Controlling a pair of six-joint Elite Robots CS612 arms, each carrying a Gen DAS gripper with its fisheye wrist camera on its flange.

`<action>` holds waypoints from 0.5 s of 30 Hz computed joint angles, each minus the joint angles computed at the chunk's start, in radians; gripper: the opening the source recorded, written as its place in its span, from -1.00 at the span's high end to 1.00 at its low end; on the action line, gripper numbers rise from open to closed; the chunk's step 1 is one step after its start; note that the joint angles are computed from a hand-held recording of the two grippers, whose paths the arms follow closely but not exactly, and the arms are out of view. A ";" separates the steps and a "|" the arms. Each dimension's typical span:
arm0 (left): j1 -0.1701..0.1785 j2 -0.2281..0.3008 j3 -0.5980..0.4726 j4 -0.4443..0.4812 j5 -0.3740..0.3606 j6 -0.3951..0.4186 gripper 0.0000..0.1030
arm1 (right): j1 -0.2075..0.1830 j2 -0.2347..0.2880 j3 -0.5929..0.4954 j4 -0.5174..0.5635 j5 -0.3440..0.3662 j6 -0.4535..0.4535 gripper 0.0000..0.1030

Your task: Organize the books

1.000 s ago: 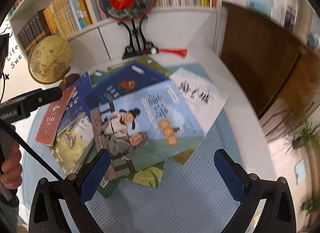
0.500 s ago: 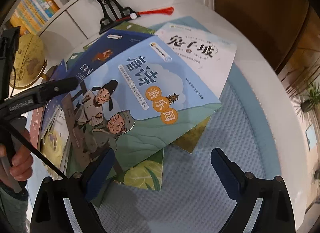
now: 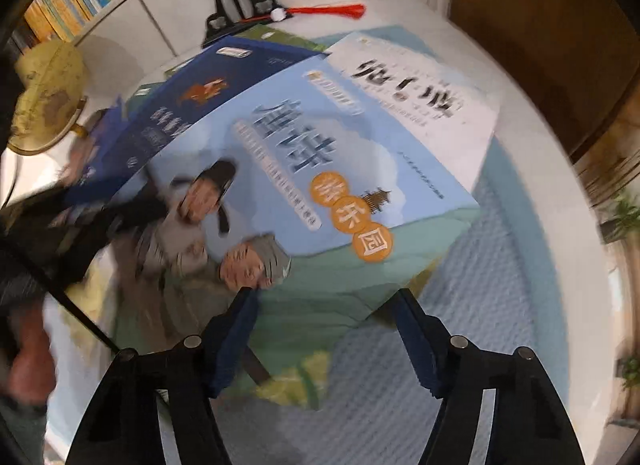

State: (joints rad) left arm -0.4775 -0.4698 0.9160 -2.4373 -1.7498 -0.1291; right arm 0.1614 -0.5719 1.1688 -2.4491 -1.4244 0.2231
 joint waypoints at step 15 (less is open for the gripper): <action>-0.010 -0.047 0.133 -0.102 -0.086 -0.130 -0.10 | -0.044 -0.056 0.120 0.002 0.122 -0.035 -0.27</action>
State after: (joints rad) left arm -0.4873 -0.5164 1.0494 -2.5392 -1.8360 -0.2596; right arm 0.1169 -0.6283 1.2883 -2.4474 -1.3023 0.1884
